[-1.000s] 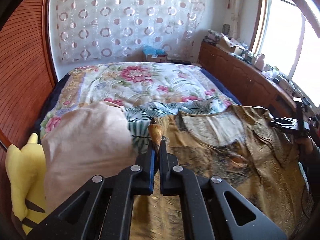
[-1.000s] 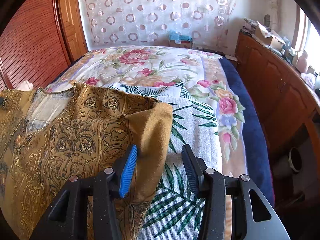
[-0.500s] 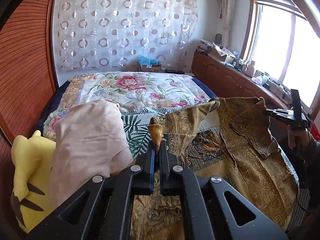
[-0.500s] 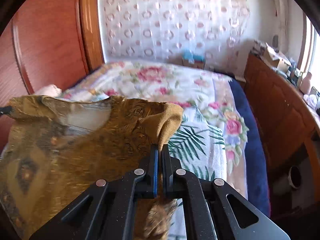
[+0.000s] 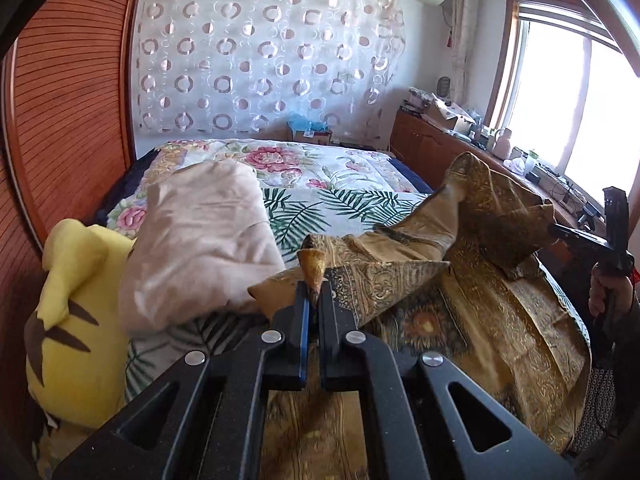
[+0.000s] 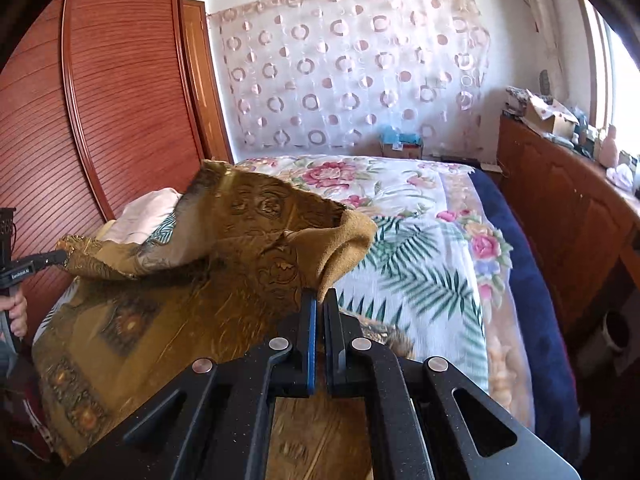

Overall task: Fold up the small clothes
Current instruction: 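Grasp the shirt hem with the left tool while the right tool grasps the hem, then lift the hem with both tools and fold it over the shirt body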

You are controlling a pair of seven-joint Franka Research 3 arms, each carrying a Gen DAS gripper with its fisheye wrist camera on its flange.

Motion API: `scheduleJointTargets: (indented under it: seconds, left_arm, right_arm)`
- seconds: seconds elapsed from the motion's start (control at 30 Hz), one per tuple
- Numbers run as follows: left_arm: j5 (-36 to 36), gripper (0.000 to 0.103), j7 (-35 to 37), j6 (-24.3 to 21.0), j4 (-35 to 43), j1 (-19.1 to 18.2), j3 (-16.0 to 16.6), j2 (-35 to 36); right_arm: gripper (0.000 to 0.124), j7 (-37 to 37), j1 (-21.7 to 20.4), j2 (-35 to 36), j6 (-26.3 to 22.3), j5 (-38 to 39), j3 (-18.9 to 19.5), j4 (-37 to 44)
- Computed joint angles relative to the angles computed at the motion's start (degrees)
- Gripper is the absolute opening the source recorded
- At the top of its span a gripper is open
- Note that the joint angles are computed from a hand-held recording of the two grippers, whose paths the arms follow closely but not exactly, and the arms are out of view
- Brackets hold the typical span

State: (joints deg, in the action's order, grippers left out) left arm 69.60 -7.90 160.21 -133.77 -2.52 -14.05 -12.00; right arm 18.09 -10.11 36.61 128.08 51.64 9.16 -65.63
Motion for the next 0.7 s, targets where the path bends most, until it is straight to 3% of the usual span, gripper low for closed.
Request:
scheduleJointTargets:
  seconds: [0.2,0.33,0.7]
  left_arm:
    - [0.8,0.004,-7.2,-3.0,-6.8,-1.1,-2.9,-7.0]
    - [-1.6,0.004,-8.3,-4.1,-11.0,-2.0,-3.9,-11.0]
    - [-9.9,0.004,-5.7,-4.9,-17.8,-2.9,-7.3,-19.9]
  right_arm:
    - [0.003,-4.3,-3.5,-8.0,-0.9,5.3,-0.7,-11.6]
    - [0.003,-7.2,-3.6,-12.5,-2.0,6.4,-3.8,-18.3]
    - [0.003,-7.2,-2.7,-17.8,-5.9,4.1,-8.6,-23.7]
